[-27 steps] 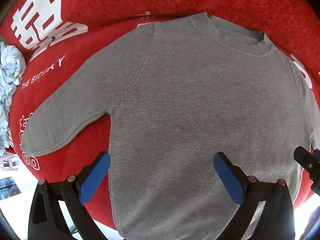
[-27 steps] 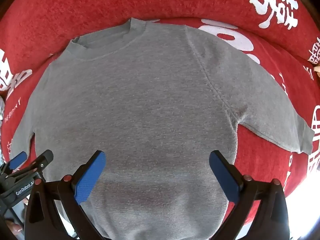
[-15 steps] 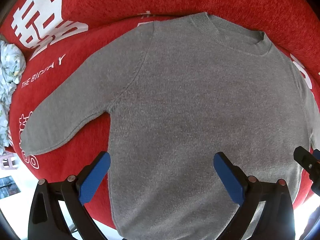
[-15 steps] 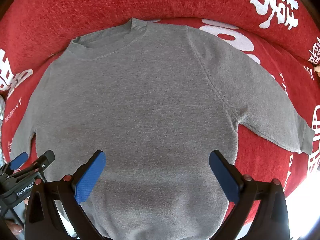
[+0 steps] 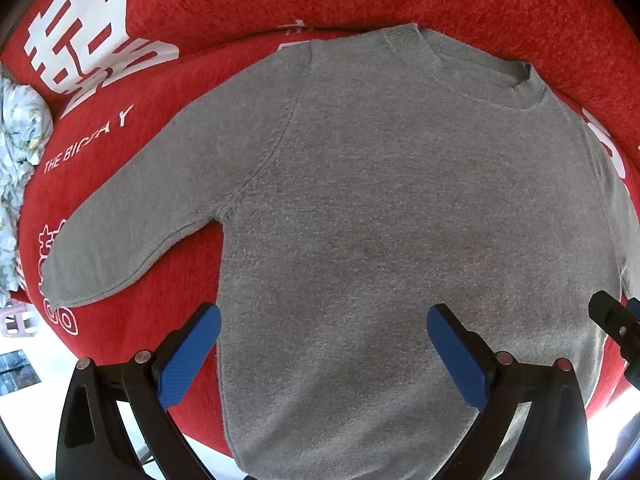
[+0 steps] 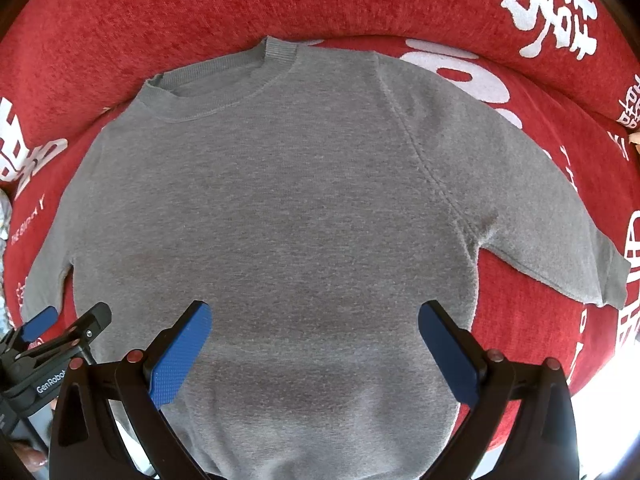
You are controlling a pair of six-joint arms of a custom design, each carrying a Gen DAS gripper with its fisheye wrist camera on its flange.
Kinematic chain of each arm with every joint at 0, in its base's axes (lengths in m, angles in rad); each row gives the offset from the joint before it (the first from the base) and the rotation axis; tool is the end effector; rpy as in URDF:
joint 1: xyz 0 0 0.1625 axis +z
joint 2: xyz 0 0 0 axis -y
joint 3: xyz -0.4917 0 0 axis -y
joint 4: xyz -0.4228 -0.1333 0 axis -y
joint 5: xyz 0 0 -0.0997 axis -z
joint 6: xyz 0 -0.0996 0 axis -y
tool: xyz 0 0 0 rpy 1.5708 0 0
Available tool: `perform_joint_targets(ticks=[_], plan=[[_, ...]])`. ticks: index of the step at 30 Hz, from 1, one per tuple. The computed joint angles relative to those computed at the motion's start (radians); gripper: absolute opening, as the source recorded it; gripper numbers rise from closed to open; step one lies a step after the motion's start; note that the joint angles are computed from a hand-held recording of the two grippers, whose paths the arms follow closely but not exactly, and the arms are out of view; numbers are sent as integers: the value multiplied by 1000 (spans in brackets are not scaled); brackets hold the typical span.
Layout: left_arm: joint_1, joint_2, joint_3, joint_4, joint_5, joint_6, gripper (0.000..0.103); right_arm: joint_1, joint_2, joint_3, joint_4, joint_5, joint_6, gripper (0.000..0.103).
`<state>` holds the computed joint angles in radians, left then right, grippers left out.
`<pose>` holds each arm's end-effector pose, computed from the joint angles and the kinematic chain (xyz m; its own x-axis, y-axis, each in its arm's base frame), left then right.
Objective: Fold small clothes
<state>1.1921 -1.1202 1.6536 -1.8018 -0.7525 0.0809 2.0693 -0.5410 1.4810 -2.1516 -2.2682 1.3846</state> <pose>-0.0500 -0.6830 0.2955 -0.5243 0.5249 -0.6705 0.3966 0.8473 0.3531 0.4134 -0.6145 -0.0322 -0.5445 0.7035 0.4567 0.4727 0.7072 -0.5258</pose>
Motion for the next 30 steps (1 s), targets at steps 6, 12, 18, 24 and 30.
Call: perform_joint_targets(ticks=[6, 12, 18, 24, 30], plan=[[-2, -11, 10, 10, 1, -10, 103, 1, 2, -5, 8, -2, 3, 103], [1, -17, 13, 2, -3, 1, 103, 0, 8, -14, 10, 0, -4, 103], [4, -21, 12, 11, 3, -1, 103, -1, 9, -15, 12, 0, -5, 103], [7, -22, 11, 8, 5, 4, 103, 1, 14, -28, 25, -5, 2, 103], [12, -23, 3, 18, 10, 5, 103, 1, 12, -25, 24, -5, 0, 103]])
